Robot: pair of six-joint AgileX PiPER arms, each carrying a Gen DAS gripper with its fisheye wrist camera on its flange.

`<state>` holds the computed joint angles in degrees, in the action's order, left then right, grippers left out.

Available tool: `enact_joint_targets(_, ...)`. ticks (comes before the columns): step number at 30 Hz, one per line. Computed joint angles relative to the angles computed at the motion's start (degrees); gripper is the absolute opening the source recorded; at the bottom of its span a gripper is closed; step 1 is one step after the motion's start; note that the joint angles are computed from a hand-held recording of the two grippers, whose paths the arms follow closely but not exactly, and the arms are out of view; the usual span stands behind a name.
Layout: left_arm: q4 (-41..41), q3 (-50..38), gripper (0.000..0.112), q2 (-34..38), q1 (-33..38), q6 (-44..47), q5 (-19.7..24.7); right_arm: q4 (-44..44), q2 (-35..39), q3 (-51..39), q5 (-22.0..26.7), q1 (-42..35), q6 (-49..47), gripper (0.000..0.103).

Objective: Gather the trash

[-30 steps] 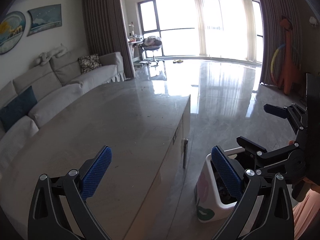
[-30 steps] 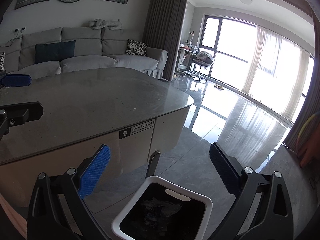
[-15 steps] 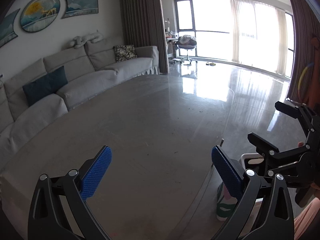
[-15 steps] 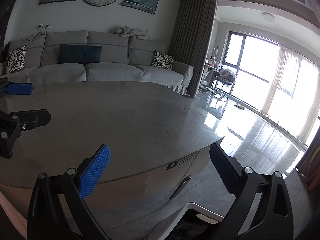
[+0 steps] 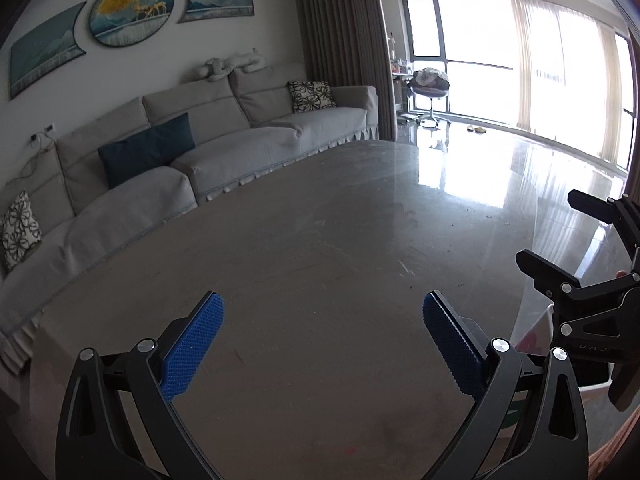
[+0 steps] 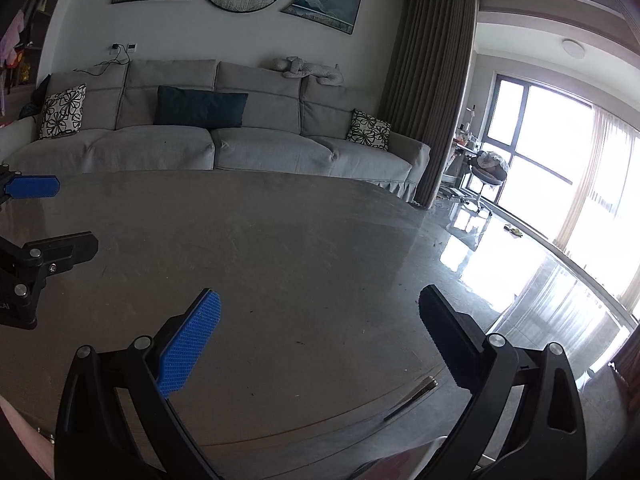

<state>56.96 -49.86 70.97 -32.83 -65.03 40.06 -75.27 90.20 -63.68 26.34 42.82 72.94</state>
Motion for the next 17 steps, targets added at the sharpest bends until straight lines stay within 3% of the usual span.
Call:
enact_joint_targets(10,-4.7,2.1,0.099,-2.5,5.7,5.8,-6.0,2.2,2.6,-3.4,1.7,2.2,-3.0,0.099)
enact_joint_targets(17,-3.3,3.0,0.099,-3.1,5.1,4.2,-6.3,2.2,3.5,-4.5,2.8,3.2,-3.5,0.099)
